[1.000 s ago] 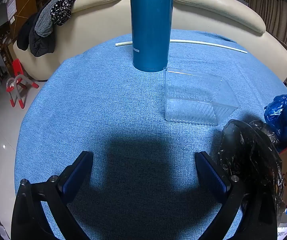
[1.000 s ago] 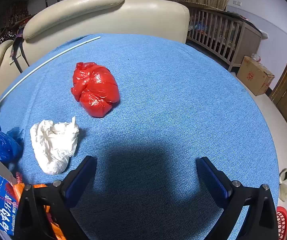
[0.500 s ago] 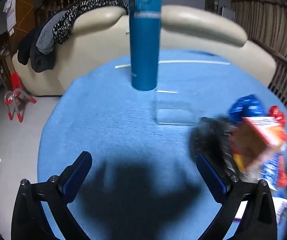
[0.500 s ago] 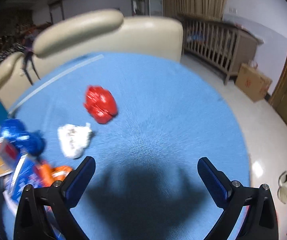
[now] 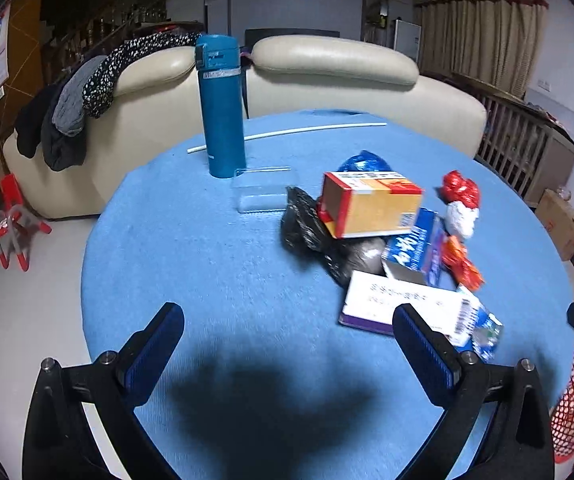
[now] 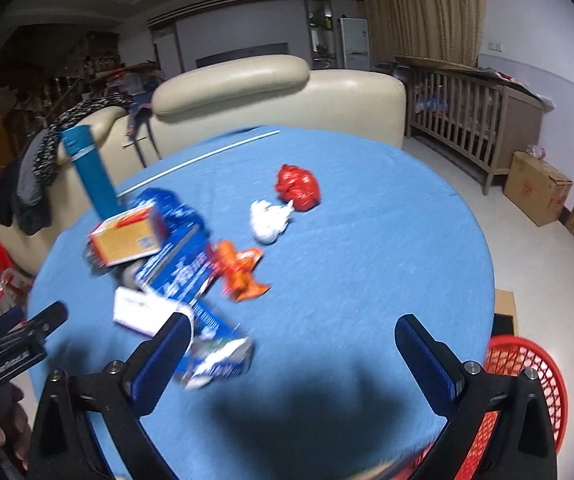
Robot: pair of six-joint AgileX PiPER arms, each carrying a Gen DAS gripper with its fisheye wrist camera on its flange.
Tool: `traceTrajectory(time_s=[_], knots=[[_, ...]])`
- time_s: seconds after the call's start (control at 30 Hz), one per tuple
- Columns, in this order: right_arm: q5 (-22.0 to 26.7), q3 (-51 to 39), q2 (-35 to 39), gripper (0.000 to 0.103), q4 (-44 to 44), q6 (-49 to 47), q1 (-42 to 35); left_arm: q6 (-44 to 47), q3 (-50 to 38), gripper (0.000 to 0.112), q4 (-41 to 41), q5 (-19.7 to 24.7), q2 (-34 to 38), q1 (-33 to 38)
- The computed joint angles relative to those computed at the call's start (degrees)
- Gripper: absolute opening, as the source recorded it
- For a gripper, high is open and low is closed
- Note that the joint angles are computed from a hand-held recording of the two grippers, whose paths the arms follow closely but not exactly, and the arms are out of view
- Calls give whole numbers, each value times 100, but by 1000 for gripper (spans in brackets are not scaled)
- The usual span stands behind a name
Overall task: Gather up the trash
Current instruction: 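Move both tools toward the pile of trash on the table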
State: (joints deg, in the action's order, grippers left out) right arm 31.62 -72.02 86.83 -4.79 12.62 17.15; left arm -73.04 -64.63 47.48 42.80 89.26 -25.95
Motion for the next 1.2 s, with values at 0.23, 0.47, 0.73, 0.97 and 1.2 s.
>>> traceTrajectory(time_s=[0.23, 0.47, 0.73, 0.97, 1.2], knots=[[-110, 691, -822, 103, -355, 394, 277, -304, 140, 103, 283, 477, -400, -642], [-282, 1076, -1140, 103, -110, 217, 192, -326, 275, 103, 313, 468, -493, -786], [-316, 1146, -1135, 103, -48, 131, 209, -267, 233, 103, 248, 465, -441, -779], [-318, 1151, -1168, 103, -74, 167, 167, -223, 197, 103, 233, 478, -429, -821], [-325, 1214, -1143, 103, -15, 121, 70, -140, 268, 103, -59, 261, -363, -680]])
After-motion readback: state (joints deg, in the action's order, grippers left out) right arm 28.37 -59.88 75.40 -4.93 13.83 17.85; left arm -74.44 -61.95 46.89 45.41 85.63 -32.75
